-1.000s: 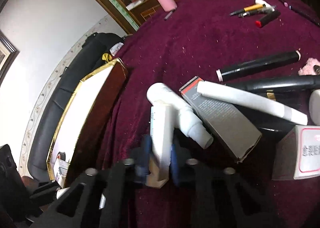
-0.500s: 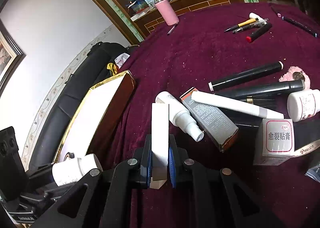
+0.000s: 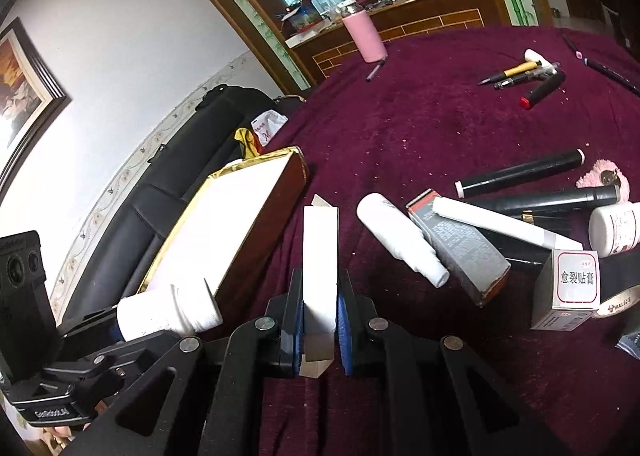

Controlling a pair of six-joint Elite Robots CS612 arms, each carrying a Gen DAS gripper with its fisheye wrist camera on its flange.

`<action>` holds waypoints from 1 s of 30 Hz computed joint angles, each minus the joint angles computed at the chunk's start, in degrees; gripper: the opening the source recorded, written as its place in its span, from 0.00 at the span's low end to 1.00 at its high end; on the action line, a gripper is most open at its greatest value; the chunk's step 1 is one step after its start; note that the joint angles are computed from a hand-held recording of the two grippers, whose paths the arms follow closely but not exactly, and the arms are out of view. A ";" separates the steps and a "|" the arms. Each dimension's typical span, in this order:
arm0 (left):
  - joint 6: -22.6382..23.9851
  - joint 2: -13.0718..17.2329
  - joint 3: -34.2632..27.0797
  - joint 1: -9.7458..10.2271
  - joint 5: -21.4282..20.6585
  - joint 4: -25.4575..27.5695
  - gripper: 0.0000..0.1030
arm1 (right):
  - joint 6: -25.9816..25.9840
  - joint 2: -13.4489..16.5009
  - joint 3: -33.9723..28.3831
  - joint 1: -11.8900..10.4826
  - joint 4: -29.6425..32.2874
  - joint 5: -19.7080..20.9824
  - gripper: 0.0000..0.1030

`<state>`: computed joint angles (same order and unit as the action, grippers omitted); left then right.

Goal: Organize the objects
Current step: 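Carry the pill bottle with the left tool while the right tool carries the white carton to the tray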

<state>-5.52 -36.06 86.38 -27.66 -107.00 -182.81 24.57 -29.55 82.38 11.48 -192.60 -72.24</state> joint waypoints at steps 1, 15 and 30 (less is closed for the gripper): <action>-0.04 0.00 -0.03 -0.02 0.28 0.00 0.32 | -0.03 -0.05 0.00 0.05 -0.07 0.20 0.15; -2.40 -0.07 0.04 0.86 1.84 -2.20 0.32 | -2.20 -0.27 -1.01 0.91 0.91 0.76 0.15; -5.71 -0.59 1.17 2.21 4.69 -4.35 0.32 | -4.89 -0.05 -2.57 1.95 1.89 1.87 0.15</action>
